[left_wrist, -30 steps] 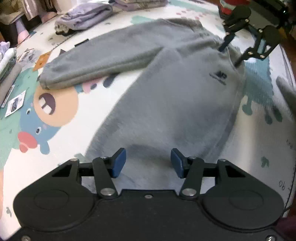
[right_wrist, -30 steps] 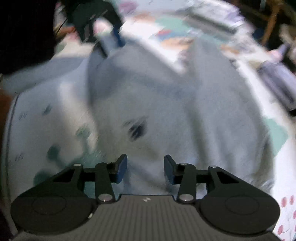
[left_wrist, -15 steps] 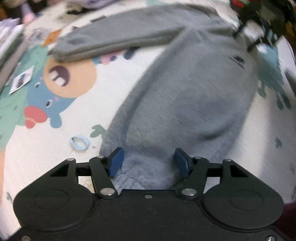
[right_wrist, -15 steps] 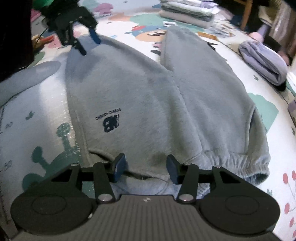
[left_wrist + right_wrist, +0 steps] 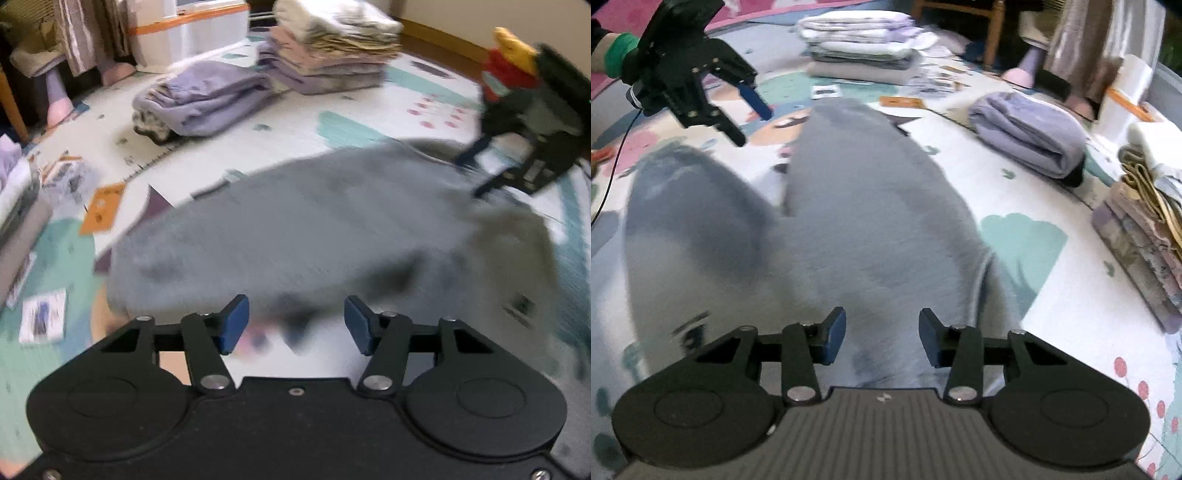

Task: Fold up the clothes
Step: 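Grasp the sweatshirt edge with the left gripper while the right gripper grasps the hem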

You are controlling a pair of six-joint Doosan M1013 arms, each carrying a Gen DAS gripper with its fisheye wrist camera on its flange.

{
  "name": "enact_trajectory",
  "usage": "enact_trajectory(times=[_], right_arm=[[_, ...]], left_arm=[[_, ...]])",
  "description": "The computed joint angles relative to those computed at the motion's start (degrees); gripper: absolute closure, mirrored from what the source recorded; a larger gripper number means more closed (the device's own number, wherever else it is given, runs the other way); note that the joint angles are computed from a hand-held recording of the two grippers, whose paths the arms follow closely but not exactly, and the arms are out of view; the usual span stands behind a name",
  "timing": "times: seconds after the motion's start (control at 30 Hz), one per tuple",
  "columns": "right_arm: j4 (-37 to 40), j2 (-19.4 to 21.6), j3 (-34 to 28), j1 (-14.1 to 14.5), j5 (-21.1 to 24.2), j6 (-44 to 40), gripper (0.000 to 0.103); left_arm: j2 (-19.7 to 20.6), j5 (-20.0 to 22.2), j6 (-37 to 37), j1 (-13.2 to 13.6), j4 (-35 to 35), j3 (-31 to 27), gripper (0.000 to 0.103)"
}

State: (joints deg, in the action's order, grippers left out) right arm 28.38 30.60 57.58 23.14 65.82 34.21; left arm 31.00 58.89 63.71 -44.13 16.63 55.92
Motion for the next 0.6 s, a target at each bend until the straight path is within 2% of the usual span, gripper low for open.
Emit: enact_trajectory(times=[0.17, 0.23, 0.27, 0.33, 0.4, 0.47, 0.53, 0.57, 0.6], right_arm=[[-5.12, 0.06, 0.04, -0.24, -8.32, 8.79, 0.055], [-7.16, 1.59, -2.31, -0.82, -7.14, 13.16, 0.050], [-8.08, 2.53, -3.78, -1.14, -5.98, 15.49, 0.049], [-8.53, 5.66, -8.81, -2.13, 0.69, 21.16, 0.049], [-6.24, 8.62, -13.23, -3.40, 6.73, 25.55, 0.049], [-3.15, 10.49, -15.87, -4.43, 10.66, 27.52, 0.051], [-2.64, 11.00, -16.36, -4.63, 11.87, 27.35, 0.057], [-2.66, 11.08, -16.36, -4.62, 12.02, 26.93, 0.058], [-2.48, 11.07, -16.34, -4.61, 12.08, 26.44, 0.064]], left_arm=[[2.51, 1.83, -5.07, 3.86, 2.80, -4.14, 0.050], [3.87, 3.96, -1.73, 6.80, -1.56, -6.76, 0.050], [4.56, 4.97, 0.04, 7.95, -2.86, -7.99, 0.050], [6.12, 7.15, 4.96, 10.19, -7.82, -10.91, 0.050], [7.74, 8.22, 9.88, 12.34, -14.90, -13.80, 0.050], [9.93, 11.03, 13.02, 13.18, -17.71, -17.51, 0.050], [12.90, 17.09, 14.76, 14.07, -21.85, -22.26, 0.050], [14.19, 19.92, 15.61, 13.99, -21.50, -24.24, 0.053], [14.92, 21.82, 16.76, 13.73, -21.01, -25.34, 0.054]])
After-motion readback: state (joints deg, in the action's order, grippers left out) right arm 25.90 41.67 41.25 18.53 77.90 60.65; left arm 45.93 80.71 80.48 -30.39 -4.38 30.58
